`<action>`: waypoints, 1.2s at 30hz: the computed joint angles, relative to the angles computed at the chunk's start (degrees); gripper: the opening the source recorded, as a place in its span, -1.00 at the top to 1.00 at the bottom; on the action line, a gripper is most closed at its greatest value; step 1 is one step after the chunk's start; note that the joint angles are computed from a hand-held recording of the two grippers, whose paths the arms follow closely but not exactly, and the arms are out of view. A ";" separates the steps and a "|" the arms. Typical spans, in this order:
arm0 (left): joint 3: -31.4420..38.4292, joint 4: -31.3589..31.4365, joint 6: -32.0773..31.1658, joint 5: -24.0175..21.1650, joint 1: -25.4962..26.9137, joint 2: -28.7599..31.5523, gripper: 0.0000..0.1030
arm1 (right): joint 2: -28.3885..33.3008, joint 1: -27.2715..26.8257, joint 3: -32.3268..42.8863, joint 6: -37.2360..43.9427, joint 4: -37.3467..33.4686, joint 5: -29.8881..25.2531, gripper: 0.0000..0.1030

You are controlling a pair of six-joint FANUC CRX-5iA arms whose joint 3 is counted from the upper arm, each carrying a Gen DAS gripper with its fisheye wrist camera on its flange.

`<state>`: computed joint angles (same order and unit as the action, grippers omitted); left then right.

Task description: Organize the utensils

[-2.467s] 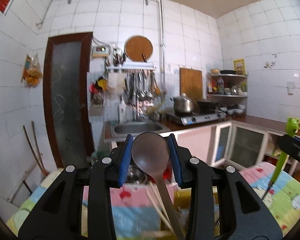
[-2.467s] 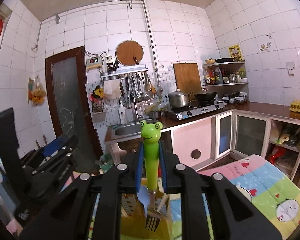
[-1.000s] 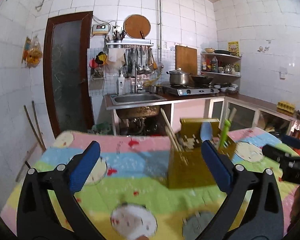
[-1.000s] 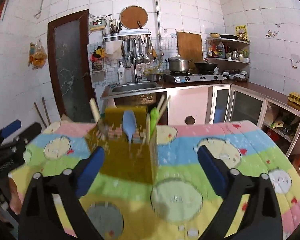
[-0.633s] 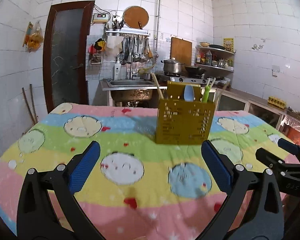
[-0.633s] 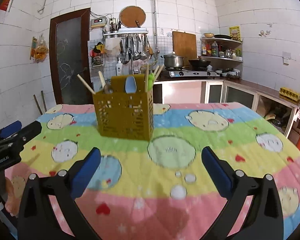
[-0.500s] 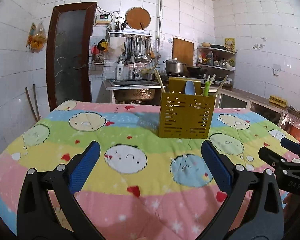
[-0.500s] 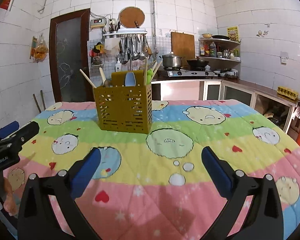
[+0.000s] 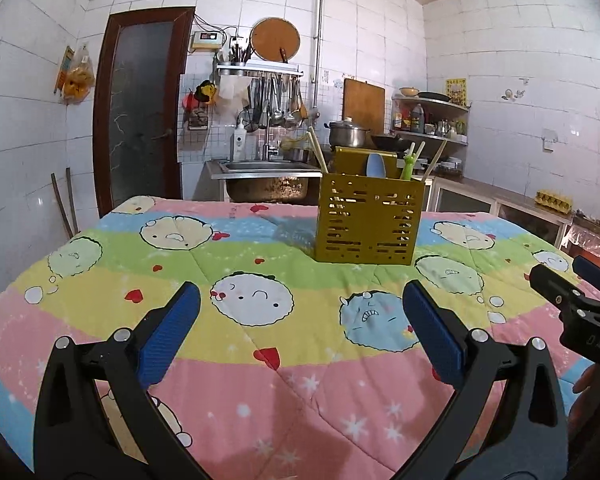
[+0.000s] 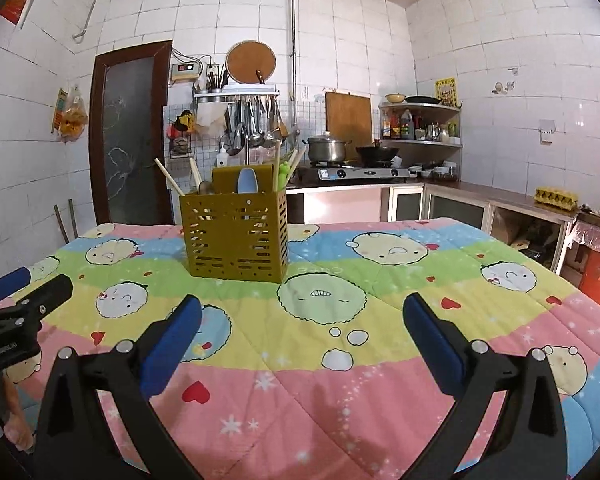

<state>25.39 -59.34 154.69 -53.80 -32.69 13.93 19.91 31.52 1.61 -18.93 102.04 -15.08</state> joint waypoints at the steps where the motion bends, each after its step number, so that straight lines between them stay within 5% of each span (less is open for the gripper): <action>1: -0.12 -0.68 0.38 -0.11 -0.31 -0.07 -0.90 | -0.11 -0.24 -0.17 -1.12 1.26 0.16 -0.91; 36: 0.38 -5.41 2.13 -3.24 -2.90 0.53 -0.90 | -0.72 -0.88 -1.17 -3.65 4.97 0.30 -0.91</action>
